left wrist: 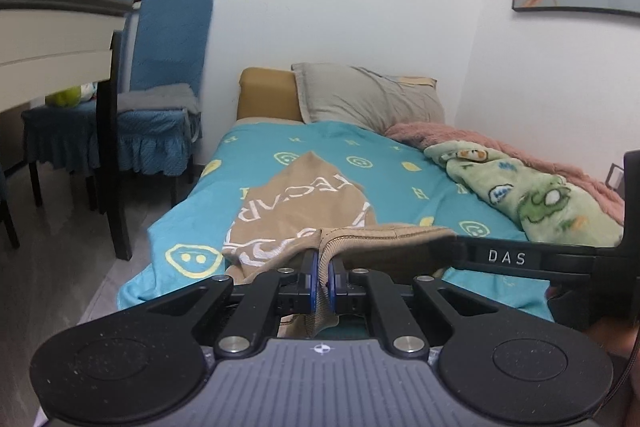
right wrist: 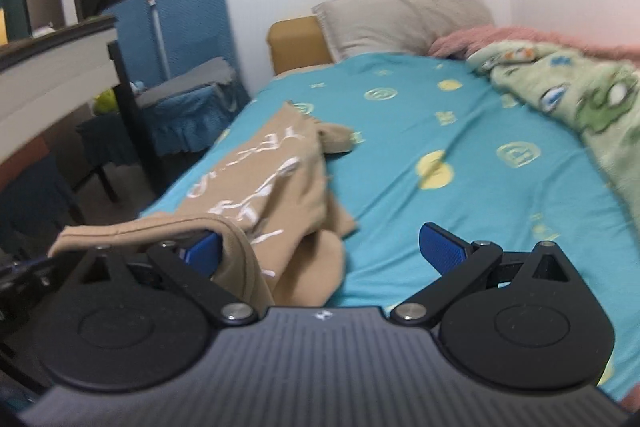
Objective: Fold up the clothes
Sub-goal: 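Lift the T-shirt with the left tool and shake it out above the bed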
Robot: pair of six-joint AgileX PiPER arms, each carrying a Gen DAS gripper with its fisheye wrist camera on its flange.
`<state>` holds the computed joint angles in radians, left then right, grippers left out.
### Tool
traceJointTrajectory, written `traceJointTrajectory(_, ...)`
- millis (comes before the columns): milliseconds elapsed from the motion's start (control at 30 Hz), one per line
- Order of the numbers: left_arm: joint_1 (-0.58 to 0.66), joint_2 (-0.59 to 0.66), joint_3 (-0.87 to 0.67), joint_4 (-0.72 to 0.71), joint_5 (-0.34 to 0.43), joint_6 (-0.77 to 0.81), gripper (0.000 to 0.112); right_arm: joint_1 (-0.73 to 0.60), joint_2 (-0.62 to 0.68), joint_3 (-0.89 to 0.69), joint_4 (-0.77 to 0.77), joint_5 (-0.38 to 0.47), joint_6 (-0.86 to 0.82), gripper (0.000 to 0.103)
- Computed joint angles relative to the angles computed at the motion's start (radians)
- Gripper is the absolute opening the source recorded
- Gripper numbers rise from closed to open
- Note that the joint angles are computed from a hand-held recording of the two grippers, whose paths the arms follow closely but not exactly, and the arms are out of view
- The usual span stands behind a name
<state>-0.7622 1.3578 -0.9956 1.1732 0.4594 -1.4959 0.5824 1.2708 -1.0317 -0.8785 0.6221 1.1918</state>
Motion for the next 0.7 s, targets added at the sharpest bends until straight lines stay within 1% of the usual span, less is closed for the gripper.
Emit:
traceJointTrajectory(67,-0.026,-0.006,0.015,0.107,0.027,-0.105,0.005,0.0,0.047,-0.03,0.011,0.05,-0.036,0.103)
traceJointTrajectory(200,-0.039,-0.032,0.049,0.271,0.077,-0.32,0.005,-0.024,0.167,-0.089,0.158,0.116,-0.164,0.103)
traceJointTrajectory(233,-0.034,-0.035,0.049,0.259,0.076,-0.323,0.005,-0.04,0.188,-0.098,0.212,0.109,-0.205,0.103)
traceJointTrajectory(267,-0.029,-0.037,0.047,0.24,0.075,-0.318,0.005,-0.053,0.199,-0.092,0.239,0.086,-0.207,0.103)
traceJointTrajectory(300,-0.03,-0.031,0.042,0.216,0.088,-0.295,0.005,-0.059,0.202,-0.077,0.227,0.065,-0.168,0.103)
traceJointTrajectory(333,-0.035,-0.022,0.033,0.191,0.104,-0.262,0.005,-0.053,0.198,-0.064,0.174,0.072,-0.097,0.103)
traceJointTrajectory(367,-0.037,-0.011,0.023,0.159,0.111,-0.22,0.005,-0.033,0.183,-0.053,0.081,0.102,0.0,0.103)
traceJointTrajectory(433,-0.04,0.01,0.002,0.098,0.127,-0.139,0.006,0.022,0.149,-0.038,-0.119,0.21,0.195,0.103)
traceJointTrajectory(467,-0.042,0.022,-0.007,0.075,0.132,-0.104,0.007,0.043,0.135,-0.015,-0.219,0.245,0.295,0.103)
traceJointTrajectory(500,-0.043,0.035,-0.016,0.051,0.139,-0.067,0.01,0.055,0.12,0.009,-0.291,0.262,0.384,0.103)
traceJointTrajectory(533,-0.045,0.059,-0.035,0.01,0.155,-0.012,0.011,0.064,0.105,0.028,-0.347,0.281,0.451,0.103)
traceJointTrajectory(567,-0.044,0.083,-0.058,-0.042,0.171,0.054,0.016,0.072,0.09,0.046,-0.402,0.303,0.516,0.103)
traceJointTrajectory(600,-0.029,0.116,-0.088,-0.134,0.181,0.145,0.021,0.079,0.076,0.062,-0.451,0.326,0.577,0.103)
traceJointTrajectory(667,0.002,0.186,-0.161,-0.324,0.22,0.336,0.024,0.093,0.064,0.088,-0.52,0.359,0.653,0.103)
traceJointTrajectory(700,0.015,0.221,-0.193,-0.39,0.249,0.398,0.025,0.099,0.068,0.093,-0.55,0.37,0.678,0.103)
